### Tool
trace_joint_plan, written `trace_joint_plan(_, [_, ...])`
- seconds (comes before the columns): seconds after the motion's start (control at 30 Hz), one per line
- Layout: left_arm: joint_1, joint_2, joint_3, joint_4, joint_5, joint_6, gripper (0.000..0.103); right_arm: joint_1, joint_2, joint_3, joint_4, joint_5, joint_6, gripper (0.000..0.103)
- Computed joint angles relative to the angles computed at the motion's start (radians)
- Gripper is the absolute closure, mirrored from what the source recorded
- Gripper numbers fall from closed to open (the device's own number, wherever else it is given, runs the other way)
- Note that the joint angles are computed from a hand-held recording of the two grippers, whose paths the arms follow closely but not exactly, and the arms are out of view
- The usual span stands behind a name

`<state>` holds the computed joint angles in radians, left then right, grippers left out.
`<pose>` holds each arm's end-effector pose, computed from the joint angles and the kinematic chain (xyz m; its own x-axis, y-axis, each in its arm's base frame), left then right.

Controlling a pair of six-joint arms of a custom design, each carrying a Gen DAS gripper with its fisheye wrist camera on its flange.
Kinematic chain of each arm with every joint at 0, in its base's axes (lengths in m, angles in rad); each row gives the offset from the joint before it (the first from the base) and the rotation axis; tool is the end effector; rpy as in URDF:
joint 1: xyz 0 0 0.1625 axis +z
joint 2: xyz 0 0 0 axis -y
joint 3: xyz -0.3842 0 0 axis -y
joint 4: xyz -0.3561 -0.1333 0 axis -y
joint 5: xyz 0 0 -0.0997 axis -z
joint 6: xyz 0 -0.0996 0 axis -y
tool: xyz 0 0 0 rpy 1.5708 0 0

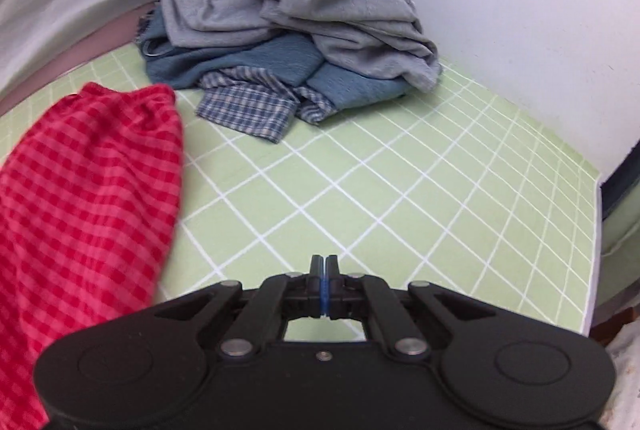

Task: Fold clothes

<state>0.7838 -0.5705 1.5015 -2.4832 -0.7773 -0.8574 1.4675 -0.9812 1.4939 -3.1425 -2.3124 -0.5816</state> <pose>-0.3050 -0.5925 0.0126 -0.8533 -0.2025 -0.4804 0.0961 0.8446 -0.5267 0.0000 -0.6402 0.3581 -0.5899 0.2854 0.7554 -0.3274 0.7706 -0.5468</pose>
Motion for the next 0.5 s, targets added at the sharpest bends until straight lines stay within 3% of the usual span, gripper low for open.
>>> trace_joint_plan(0.17, [-0.001, 0.005, -0.013, 0.019, 0.000, -0.010, 0.068, 0.061, 0.015, 0.004, 0.135, 0.163, 0.085, 0.098])
trace_joint_plan(0.33, [-0.001, 0.008, -0.013, 0.011, 0.005, -0.020, 0.066, 0.122, 0.061, -0.030, 0.232, 0.311, 0.111, 0.076])
trace_joint_plan(0.5, [-0.003, 0.019, -0.031, 0.031, 0.014, -0.011, 0.065, 0.148, 0.091, -0.048, 0.340, 0.373, 0.124, 0.072])
